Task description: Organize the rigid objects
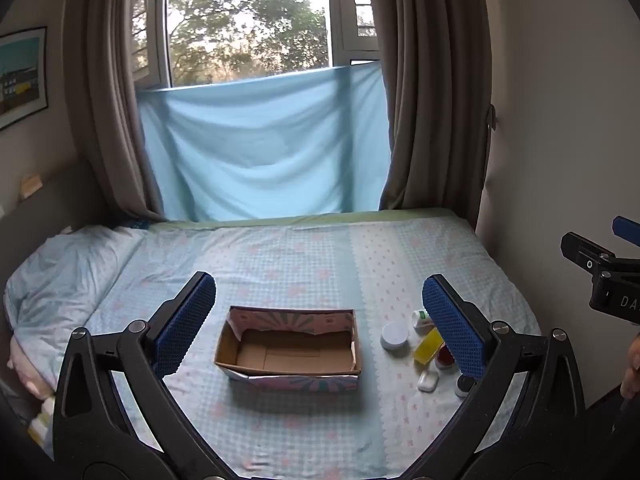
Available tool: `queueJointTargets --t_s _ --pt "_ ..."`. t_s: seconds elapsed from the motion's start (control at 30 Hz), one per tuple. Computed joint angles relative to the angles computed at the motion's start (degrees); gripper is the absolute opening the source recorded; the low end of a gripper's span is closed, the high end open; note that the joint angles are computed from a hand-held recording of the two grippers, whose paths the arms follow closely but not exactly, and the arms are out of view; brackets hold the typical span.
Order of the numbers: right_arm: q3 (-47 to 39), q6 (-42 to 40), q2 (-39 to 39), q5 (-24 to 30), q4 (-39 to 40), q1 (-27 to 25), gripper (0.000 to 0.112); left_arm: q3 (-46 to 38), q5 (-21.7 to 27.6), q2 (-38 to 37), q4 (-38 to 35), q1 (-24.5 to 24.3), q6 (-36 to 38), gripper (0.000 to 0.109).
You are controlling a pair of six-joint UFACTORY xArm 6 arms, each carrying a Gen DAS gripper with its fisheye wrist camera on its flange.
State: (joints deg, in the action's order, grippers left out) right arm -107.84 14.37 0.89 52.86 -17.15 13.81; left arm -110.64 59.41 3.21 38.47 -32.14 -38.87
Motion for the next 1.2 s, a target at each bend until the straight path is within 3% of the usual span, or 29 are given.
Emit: queueJointTargets --t_s 1.2 --pt "3.7 -0.1 -1.2 -4.3 0.8 0.9 0.103 1.5 -1.5 -1.7 -3.5 2.4 0.6 0.103"
